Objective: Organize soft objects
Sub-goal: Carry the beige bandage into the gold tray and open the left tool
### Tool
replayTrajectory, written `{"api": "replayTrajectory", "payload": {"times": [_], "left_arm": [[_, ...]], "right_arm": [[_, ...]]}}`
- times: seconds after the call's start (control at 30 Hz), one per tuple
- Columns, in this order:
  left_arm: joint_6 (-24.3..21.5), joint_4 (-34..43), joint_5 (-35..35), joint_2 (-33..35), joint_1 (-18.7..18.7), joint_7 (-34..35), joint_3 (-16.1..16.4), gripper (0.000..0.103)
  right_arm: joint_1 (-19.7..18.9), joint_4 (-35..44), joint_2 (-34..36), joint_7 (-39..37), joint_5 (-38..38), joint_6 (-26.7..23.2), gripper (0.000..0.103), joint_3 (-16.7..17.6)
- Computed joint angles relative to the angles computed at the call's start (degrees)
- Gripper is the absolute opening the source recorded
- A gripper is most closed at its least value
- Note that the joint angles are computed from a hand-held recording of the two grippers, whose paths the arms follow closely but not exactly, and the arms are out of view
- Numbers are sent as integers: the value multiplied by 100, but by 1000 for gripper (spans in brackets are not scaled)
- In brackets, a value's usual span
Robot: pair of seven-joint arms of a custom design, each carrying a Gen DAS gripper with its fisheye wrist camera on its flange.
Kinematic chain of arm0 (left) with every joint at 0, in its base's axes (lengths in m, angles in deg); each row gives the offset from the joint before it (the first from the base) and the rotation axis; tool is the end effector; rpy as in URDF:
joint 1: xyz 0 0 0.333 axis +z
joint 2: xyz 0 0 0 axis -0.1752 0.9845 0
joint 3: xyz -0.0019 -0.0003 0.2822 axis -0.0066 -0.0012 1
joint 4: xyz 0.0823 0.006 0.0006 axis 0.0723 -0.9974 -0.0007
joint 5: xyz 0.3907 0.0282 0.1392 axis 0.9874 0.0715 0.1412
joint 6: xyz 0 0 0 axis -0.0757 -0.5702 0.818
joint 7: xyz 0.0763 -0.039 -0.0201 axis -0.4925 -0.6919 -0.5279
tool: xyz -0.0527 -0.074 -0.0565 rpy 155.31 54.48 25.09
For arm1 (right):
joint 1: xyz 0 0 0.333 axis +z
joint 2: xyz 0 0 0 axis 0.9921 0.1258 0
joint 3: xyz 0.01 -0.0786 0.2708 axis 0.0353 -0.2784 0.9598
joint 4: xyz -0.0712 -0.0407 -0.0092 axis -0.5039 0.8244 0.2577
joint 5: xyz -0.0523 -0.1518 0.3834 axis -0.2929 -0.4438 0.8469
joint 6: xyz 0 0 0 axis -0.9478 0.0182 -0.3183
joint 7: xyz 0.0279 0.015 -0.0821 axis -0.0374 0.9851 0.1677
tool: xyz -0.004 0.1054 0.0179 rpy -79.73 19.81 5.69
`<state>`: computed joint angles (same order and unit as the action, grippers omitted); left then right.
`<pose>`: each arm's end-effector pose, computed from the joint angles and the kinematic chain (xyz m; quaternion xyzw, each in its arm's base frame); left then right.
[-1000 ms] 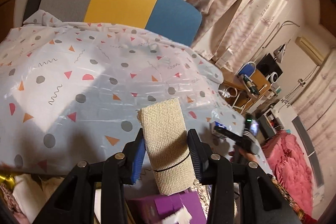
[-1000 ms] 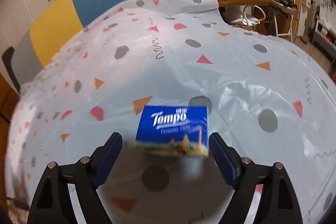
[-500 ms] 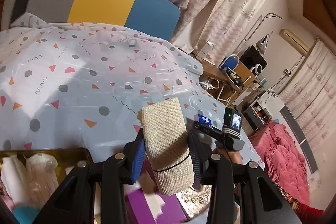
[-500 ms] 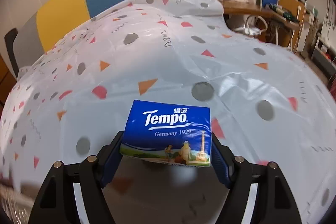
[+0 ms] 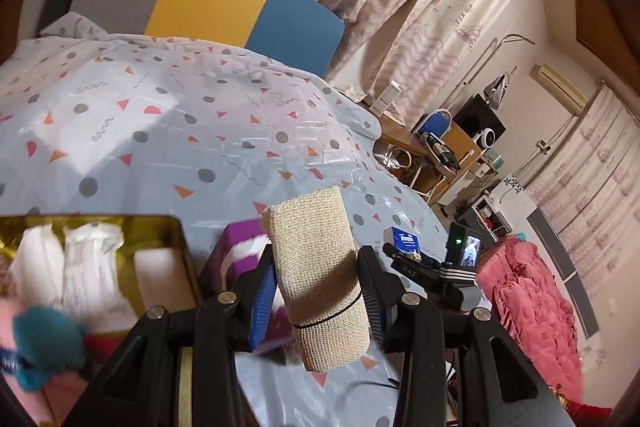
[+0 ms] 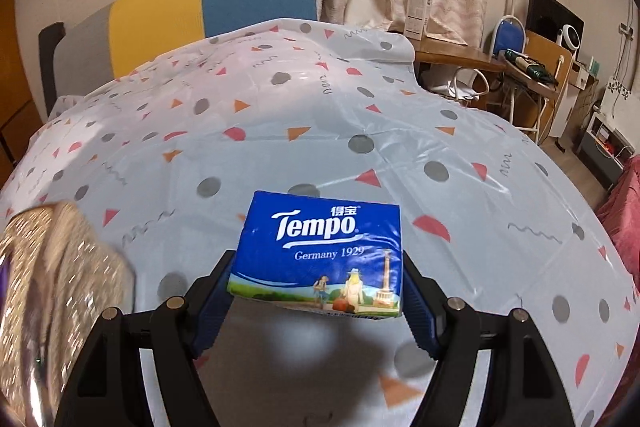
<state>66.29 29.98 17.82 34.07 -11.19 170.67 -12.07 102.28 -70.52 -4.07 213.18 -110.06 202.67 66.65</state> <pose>0.7256 -0.1929 0.6200 0.4559 -0.7505 0.4746 0.0610 0.6488 0.2096 0.5122 -0.4525 0.8028 -0.3330 0.1994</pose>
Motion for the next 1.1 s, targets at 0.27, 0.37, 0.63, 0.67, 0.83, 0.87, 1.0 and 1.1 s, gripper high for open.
{"api": "replayTrajectory", "payload": {"times": [0.27,0.37,0.63,0.67,0.83,0.87,1.0,1.1], "left_arm": [[310,-1663,-531,-1067,363,324,190,40],[328,-2032,-620,-1299,396,368,315,40],[327,-2669,-634,-1659,416,411,569,40],[358,-2742,-556,-1683,392,391,603,40],[130,-2818,-223,-1598,329,306,677,41],[91,-2818,-54,-1563,286,283,697,41],[127,-2901,517,-1520,134,236,736,43],[108,-2978,528,-1533,135,184,719,44]], "right_arm": [[122,-460,-396,334,-163,-70,77,168],[136,-573,-490,475,-222,-87,77,222],[159,-1100,-1023,1029,-597,-56,77,411],[152,-1172,-1104,1108,-663,-62,77,444],[77,-1588,-1560,1552,-866,75,77,625],[63,-1651,-1640,1628,-894,81,77,667],[16,-1793,-1876,1801,-996,82,77,820],[-7,-1872,-2039,1938,-1110,114,77,927]]}}
